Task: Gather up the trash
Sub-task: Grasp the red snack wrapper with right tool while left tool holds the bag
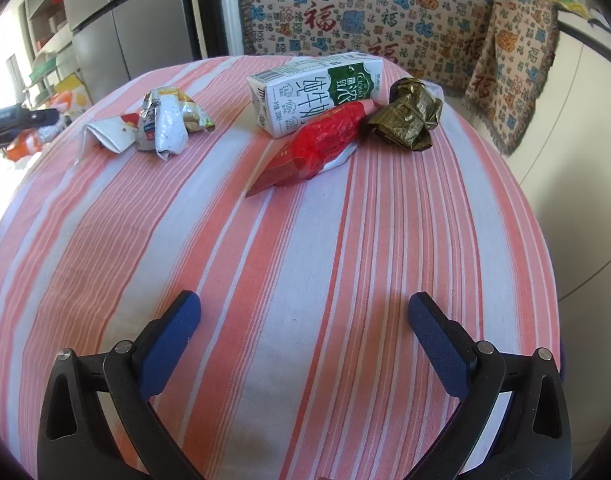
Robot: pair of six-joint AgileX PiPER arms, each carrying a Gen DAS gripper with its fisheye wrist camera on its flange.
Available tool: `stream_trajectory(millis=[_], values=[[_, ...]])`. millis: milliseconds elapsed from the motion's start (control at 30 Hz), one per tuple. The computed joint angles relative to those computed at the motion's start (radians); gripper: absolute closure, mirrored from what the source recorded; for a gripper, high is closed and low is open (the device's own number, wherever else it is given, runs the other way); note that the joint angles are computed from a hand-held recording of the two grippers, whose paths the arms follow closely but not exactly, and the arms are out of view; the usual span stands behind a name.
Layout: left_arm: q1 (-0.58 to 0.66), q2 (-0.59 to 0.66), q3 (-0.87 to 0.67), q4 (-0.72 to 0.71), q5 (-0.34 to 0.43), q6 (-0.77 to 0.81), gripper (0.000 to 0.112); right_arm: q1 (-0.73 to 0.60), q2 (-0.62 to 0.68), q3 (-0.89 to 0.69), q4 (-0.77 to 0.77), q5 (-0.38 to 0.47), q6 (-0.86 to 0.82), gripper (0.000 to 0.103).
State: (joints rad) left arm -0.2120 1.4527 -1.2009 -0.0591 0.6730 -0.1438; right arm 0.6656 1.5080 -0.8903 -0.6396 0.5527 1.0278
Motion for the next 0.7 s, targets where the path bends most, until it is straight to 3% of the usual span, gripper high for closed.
stream_trajectory(millis=[200, 367, 467, 500, 567, 700], values=[[-0.192, -0.197, 0.193, 0.212, 0.006, -0.254, 0.069, 0.001, 0.0, 0.001, -0.002, 0.0, 0.002, 0.001], [-0.38, -0.178, 0.269, 0.435, -0.029, -0.571, 0.069, 0.0, 0.0, 0.001, -0.002, -0.001, 0.002, 0.001], [-0.425, -0.121, 0.278, 0.514, -0.036, -0.663, 0.066, -0.001, 0.0, 0.002, -0.002, -0.002, 0.002, 0.001], [-0.443, -0.11, 0.284, 0.55, -0.026, -0.699, 0.064, -0.001, 0.0, 0.002, -0.002, -0.003, 0.002, 0.001], [-0.462, -0.089, 0.291, 0.582, -0.013, -0.718, 0.047, -0.001, 0.001, 0.002, -0.003, -0.003, 0.002, 0.001], [-0.473, -0.064, 0.31, 0.595, -0.01, -0.739, 0.037, -0.002, 0.0, 0.003, -0.002, -0.006, 0.003, 0.001]])
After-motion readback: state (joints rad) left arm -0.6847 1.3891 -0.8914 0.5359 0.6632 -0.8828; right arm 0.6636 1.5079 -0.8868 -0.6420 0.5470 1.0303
